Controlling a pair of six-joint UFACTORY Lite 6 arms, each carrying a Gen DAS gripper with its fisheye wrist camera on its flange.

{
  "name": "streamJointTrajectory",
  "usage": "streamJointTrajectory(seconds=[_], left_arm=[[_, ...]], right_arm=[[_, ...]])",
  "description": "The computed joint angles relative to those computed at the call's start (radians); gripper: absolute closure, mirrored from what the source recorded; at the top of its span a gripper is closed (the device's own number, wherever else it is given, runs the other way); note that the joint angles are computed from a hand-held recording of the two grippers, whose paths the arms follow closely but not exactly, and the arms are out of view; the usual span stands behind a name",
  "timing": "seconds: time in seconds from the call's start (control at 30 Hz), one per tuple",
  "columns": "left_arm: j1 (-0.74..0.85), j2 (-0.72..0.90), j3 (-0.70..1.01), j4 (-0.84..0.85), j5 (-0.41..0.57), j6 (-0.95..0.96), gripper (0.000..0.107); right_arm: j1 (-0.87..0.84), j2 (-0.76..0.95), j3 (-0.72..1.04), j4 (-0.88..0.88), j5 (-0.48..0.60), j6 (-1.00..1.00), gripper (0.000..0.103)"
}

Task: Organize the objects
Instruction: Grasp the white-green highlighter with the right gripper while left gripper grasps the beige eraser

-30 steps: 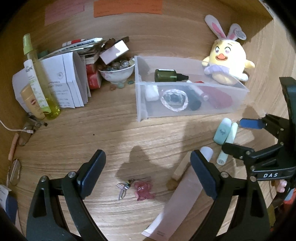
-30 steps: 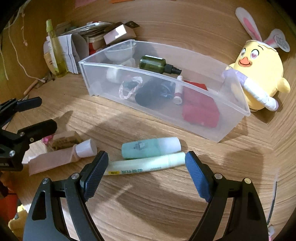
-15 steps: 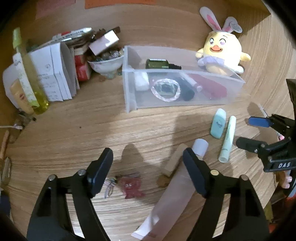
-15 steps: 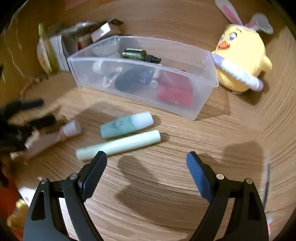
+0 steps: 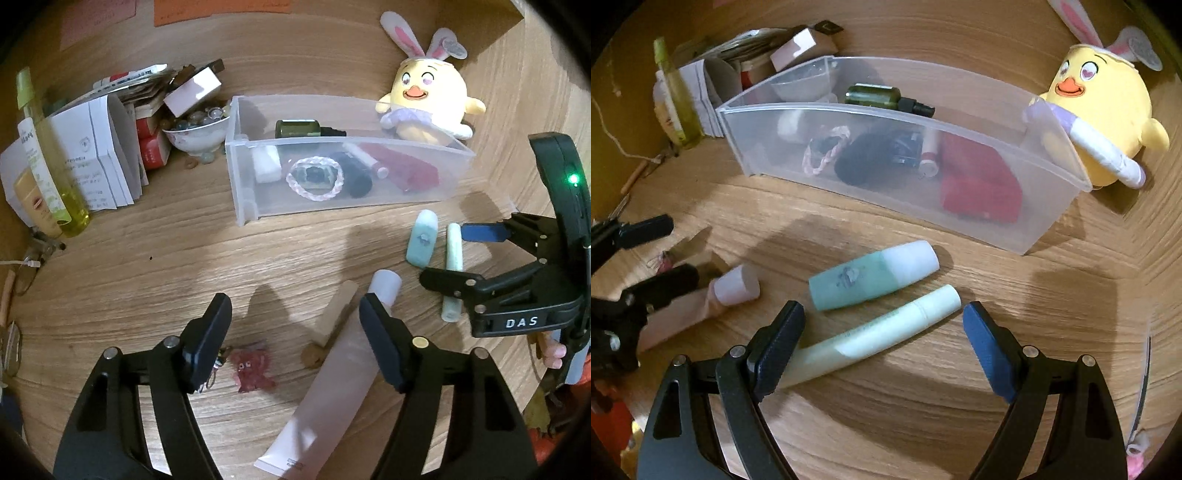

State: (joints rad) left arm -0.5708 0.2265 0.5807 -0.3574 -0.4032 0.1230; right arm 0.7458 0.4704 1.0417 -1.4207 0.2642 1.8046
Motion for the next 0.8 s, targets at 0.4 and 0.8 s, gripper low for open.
streamJointTrajectory(seconds=[0.4, 0.8], left_arm=[[-0.016, 0.096, 0.106, -0.004, 0.074, 0.018, 0.069], [-0.013, 0.108, 0.122, 0.016, 0.073, -0.002, 0.084]], right_arm=[[-0.053, -0.148, -0.207, -0.424, -0.036, 0.330, 0.033], [-0.058, -0.317, -0.310, -0.365, -0.023, 0.334, 0.022]])
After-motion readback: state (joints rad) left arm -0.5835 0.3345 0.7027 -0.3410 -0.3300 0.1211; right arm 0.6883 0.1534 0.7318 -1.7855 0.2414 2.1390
